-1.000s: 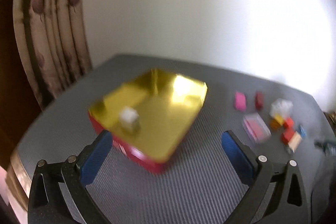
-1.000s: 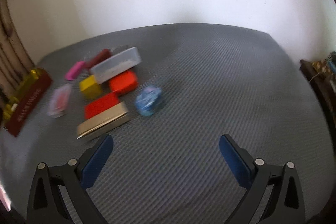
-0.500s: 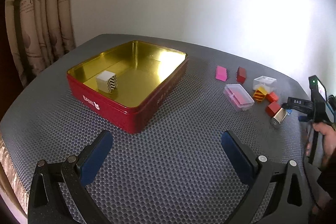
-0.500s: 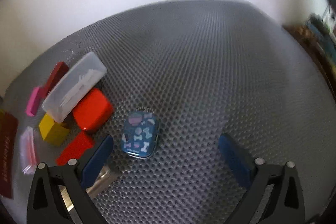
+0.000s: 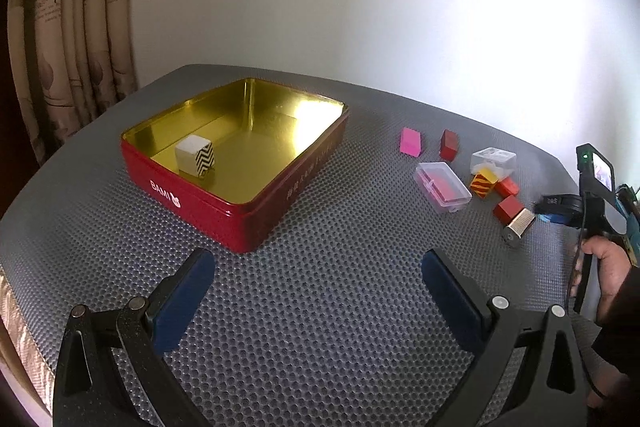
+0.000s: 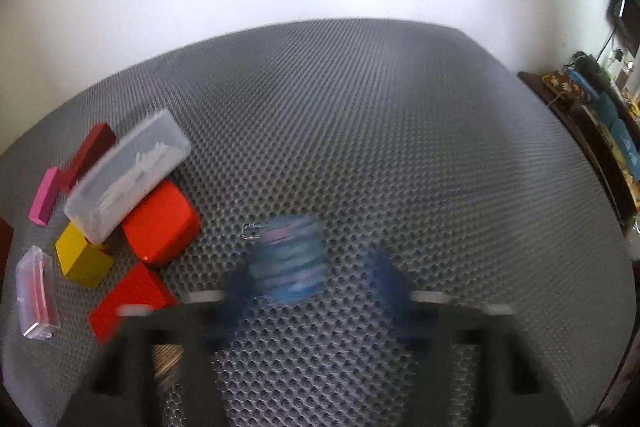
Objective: Organize rigid objects
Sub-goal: 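Grasp the blue patterned keychain case with the right gripper, then carry the blue case over the tin and release it with the right gripper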
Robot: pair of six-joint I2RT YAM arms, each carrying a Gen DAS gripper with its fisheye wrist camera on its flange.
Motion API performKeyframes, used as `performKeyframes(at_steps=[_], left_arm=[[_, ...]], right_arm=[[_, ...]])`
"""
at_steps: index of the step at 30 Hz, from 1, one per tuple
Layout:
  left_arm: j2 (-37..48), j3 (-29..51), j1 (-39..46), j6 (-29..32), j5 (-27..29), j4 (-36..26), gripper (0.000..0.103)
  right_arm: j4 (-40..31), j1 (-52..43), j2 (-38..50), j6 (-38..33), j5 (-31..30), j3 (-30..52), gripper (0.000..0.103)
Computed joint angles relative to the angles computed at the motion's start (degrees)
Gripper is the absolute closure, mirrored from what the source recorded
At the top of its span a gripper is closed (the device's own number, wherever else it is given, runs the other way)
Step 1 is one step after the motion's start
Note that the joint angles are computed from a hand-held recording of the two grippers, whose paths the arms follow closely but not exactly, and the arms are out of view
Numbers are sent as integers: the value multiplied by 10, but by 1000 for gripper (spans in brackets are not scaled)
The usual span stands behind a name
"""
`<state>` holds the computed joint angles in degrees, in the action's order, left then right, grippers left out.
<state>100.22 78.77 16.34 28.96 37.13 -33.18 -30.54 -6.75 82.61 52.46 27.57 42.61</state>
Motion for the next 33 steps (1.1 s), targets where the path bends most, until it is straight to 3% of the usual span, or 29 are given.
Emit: performKeyframes(at_steps=[3,7,12,17,24,33], left_arm=[[-6,0,2,9,9,-5,0],[-17,-6,1,10,14,0,0],[-18,-3,0,16,13,-7,0],[-22,2,7,9,22,-6,0],[-32,9,18,-9,24,6,0],[-23,57,49,-27,9,-9,0]], right_arm=[[60,-31,-45,-53,-46,-34,71],[11,-13,-133,-91,-1,-23,71],[-72,73,-188,-165,91,84,71],[-127,154,-105,-190,151,276,71],[-176,248,4,-225,185,495,71],[-219,320,218,-297,180,784,71]])
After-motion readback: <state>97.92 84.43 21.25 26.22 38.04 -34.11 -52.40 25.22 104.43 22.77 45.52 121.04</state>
